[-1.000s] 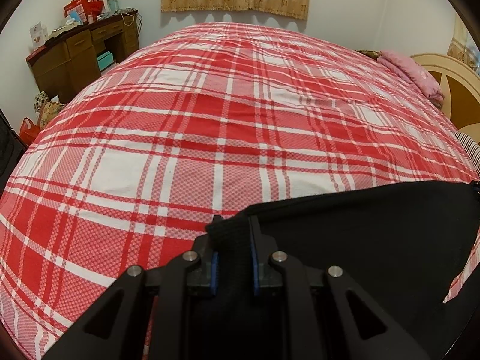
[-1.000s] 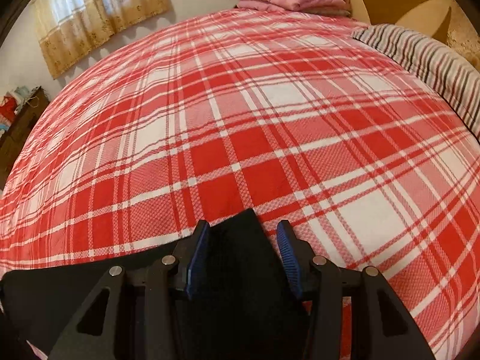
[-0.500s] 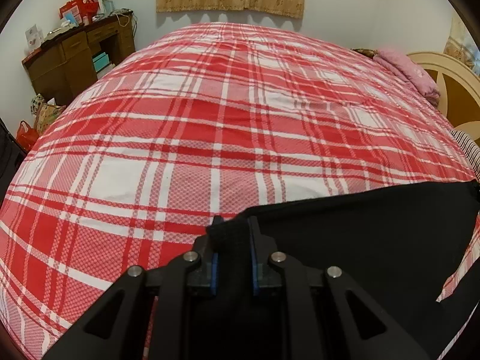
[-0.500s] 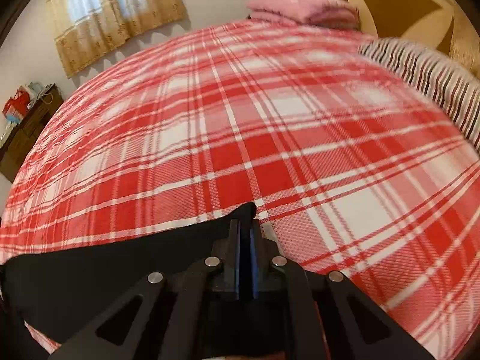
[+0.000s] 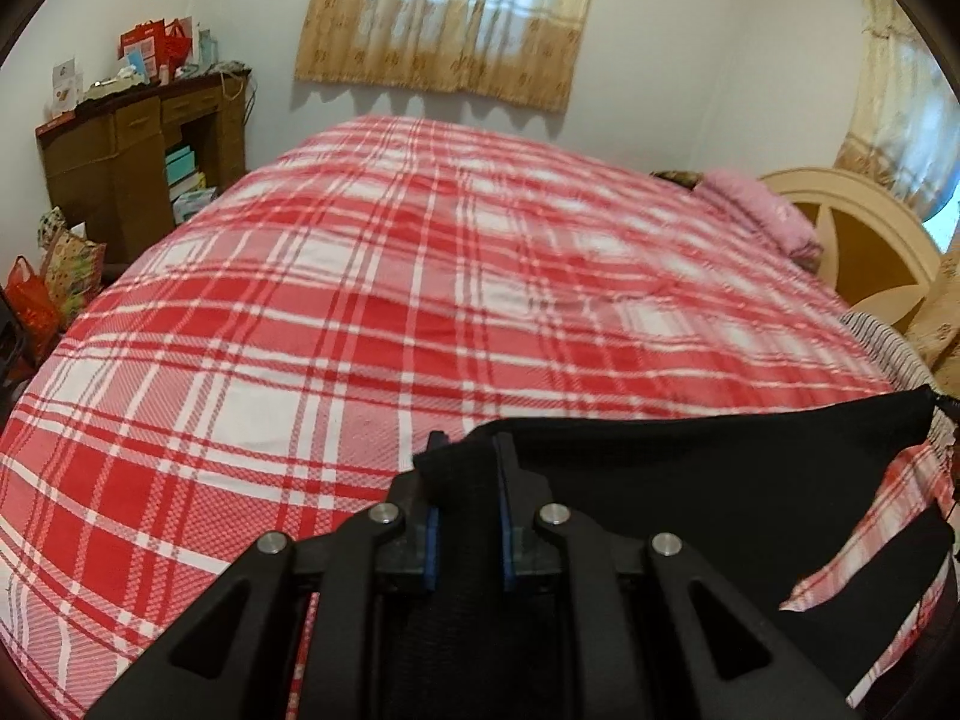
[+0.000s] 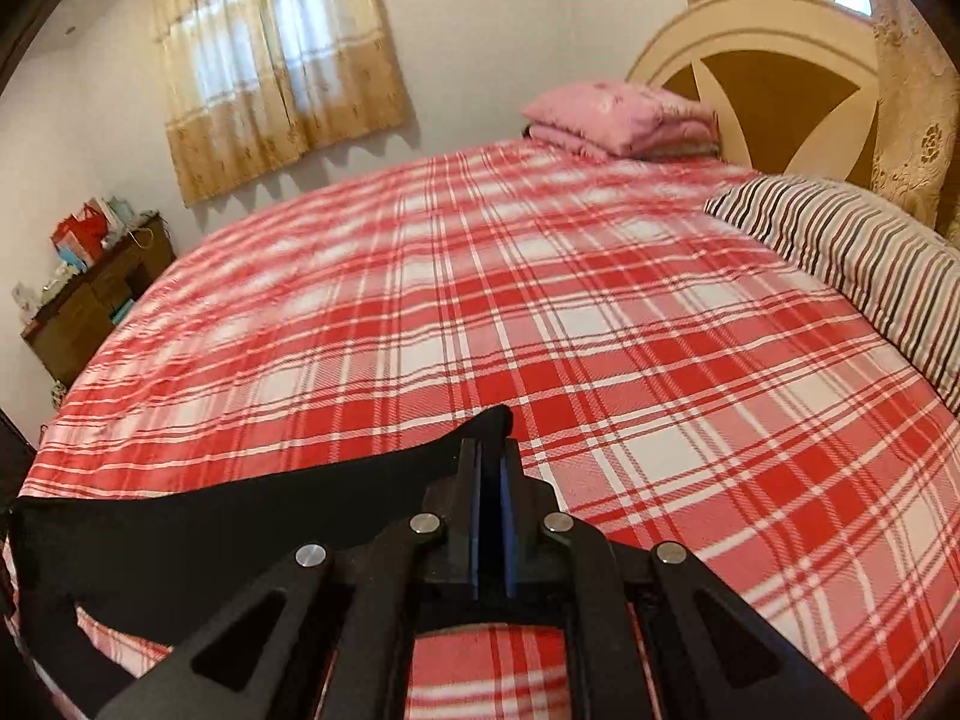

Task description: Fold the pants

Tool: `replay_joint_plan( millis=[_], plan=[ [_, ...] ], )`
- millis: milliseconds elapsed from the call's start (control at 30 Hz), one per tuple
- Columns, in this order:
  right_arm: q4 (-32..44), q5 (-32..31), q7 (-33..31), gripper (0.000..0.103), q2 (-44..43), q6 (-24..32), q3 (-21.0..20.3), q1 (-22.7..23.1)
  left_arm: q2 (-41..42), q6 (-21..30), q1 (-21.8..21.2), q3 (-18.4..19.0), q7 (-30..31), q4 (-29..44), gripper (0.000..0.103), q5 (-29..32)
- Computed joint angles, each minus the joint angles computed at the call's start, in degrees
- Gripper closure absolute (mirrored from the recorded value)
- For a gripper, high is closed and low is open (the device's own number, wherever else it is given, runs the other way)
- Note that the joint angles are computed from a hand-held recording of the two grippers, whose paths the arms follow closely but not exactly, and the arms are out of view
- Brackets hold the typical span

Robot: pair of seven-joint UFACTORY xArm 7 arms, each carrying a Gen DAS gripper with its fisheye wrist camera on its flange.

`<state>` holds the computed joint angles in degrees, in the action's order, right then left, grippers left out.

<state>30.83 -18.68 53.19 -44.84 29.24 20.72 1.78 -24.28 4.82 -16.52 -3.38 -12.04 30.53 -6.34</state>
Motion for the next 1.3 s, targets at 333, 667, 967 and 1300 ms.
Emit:
replay_joint_plan(
  millis=[333,667,967,1300],
  plan=[
    [-8.78,4.76,0.12,0.098,-19.75,5.17,-0.41,6.84,-5.87,-5.90,-8.36,7.57,4.68,-5.30,0.088,-3.36],
    [-15.25,10.55,2.29,0.098,-40.51,18.48,3.67,16.66,-20.38,-10.58,-15.89,14.34,8.04,-16.93,0.088,-1.27],
    [-19.63,15.95,7.29,0.098,-54.49,34.25,9.99,27.46,-34.89,-5.66,-15.11,14.58,10.53,-27.47,0.088,-0.82],
    [-21.51,17.96,9.87,0.098,-56.68,43.11,13.72,35.88,-45.86,2.73,-9.80,5.45,10.27,-34.21,0.083,1.35]
  ],
)
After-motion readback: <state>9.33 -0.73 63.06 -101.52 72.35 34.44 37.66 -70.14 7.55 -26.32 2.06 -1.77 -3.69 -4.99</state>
